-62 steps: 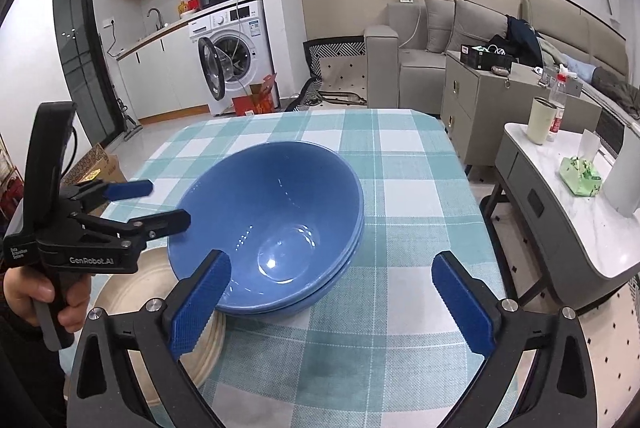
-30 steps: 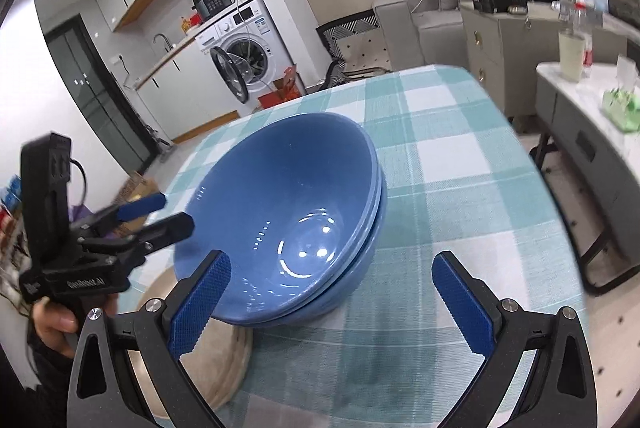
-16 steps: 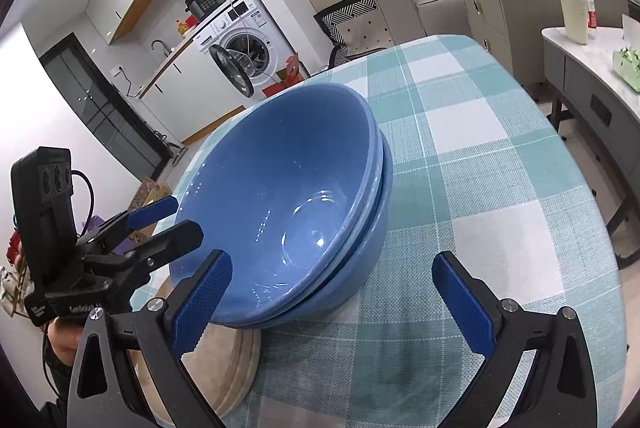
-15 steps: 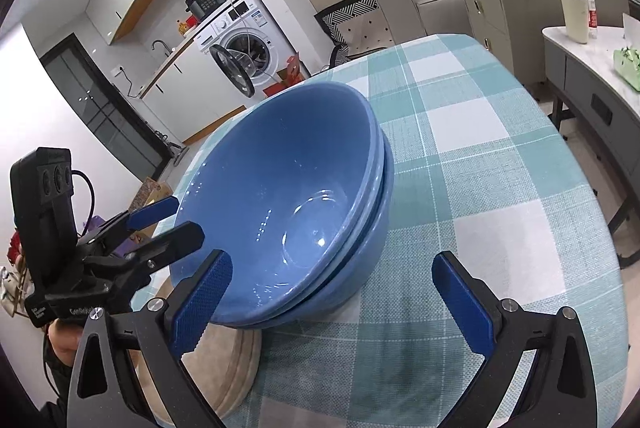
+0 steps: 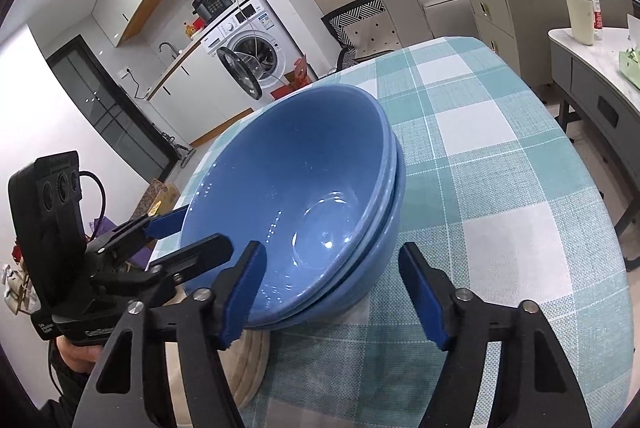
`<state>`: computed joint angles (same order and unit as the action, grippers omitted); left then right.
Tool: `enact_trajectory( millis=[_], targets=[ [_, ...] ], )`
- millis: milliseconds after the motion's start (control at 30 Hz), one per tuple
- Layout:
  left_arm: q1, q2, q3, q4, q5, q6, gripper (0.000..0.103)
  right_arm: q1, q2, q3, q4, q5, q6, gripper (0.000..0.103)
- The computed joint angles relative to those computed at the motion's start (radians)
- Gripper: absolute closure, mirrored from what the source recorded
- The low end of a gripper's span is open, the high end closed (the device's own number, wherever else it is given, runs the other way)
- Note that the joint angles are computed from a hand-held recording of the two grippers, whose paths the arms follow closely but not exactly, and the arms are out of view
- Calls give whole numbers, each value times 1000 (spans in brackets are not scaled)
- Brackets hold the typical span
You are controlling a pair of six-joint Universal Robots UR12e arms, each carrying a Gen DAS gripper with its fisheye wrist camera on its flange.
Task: Organize plates and bowls
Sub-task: 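Close both grippers on the rim of the bowl stack, then lift the blue bowl stack off the cloth with both grippers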
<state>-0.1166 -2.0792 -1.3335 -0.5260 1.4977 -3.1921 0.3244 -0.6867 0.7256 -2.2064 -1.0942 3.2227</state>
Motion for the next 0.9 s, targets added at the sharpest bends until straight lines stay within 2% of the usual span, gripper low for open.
enact_trajectory(
  millis=[67,133,233,633,900],
  targets=[
    [0,1,-1,-1,6,-1,37,0,-2,3,-4,3,0,39],
    [0,2,-1,-4,12,-2,43,2,-4,7,-12,-5,2,40],
    [2,4,-2,-5,12,-6,46,5,-5,8,-14,-17,4,41],
    [0,4,5,-22,24,-20,48,17,-18,21,-33,-81,-26,44],
    [1,3,9,-23,25,-16,48,17,-26,36,-53,-91,-21,44]
  ],
)
